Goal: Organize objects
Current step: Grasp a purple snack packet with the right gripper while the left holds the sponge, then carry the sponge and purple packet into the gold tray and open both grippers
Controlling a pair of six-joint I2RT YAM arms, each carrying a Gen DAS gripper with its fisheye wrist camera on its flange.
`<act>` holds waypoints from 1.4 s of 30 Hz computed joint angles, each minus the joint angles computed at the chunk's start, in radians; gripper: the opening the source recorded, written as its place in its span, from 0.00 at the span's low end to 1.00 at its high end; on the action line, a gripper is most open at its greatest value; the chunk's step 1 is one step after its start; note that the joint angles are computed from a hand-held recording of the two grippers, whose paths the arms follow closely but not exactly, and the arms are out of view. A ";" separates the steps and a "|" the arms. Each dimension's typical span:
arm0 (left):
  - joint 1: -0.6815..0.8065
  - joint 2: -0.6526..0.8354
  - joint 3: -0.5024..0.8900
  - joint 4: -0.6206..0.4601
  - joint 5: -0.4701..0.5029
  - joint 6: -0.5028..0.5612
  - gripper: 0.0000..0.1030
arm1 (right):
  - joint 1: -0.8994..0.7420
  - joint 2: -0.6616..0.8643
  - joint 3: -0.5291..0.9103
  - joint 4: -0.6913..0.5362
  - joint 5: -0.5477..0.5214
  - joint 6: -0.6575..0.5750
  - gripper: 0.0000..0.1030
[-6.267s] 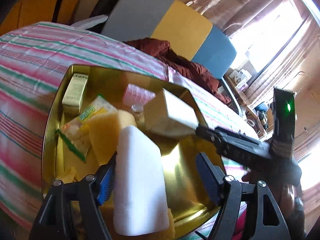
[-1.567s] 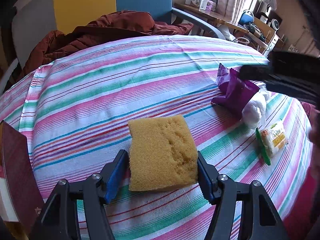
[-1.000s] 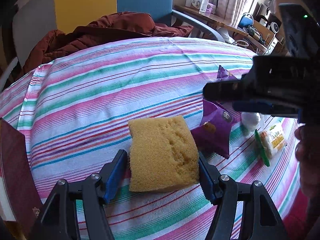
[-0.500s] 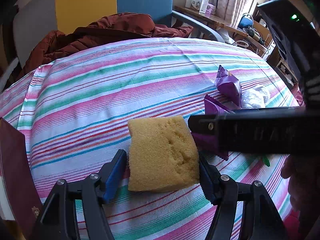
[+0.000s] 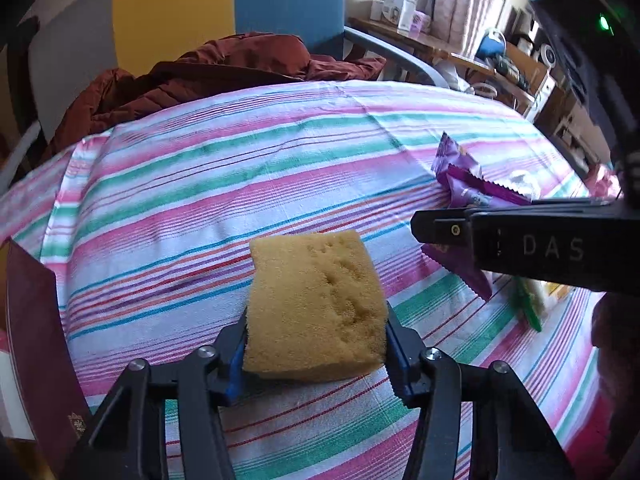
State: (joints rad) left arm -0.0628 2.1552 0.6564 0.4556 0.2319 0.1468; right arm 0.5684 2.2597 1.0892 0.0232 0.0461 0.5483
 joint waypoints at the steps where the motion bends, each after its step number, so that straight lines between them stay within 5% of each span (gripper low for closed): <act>1: 0.012 -0.005 0.006 -0.018 0.022 -0.003 0.53 | 0.001 -0.006 -0.006 0.006 0.006 0.001 0.30; 12: 0.154 -0.426 -0.224 -0.125 0.155 0.066 0.53 | 0.045 -0.097 -0.092 0.120 0.035 -0.065 0.30; 21: 0.619 -0.801 -0.313 -0.488 0.380 0.390 0.54 | 0.139 -0.139 -0.089 0.099 0.055 -0.035 0.30; 30: 1.133 -0.570 -0.131 -0.687 0.502 0.743 0.55 | 0.326 -0.131 0.049 0.043 0.059 0.017 0.30; 42: 1.317 -0.355 0.028 -0.721 0.522 0.845 0.56 | 0.428 0.207 0.745 -0.234 0.075 0.078 0.31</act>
State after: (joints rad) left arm 1.2545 1.8005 0.6842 -0.2654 0.7535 0.9915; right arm 0.9967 2.4663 1.8343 -0.2111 0.1212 0.6260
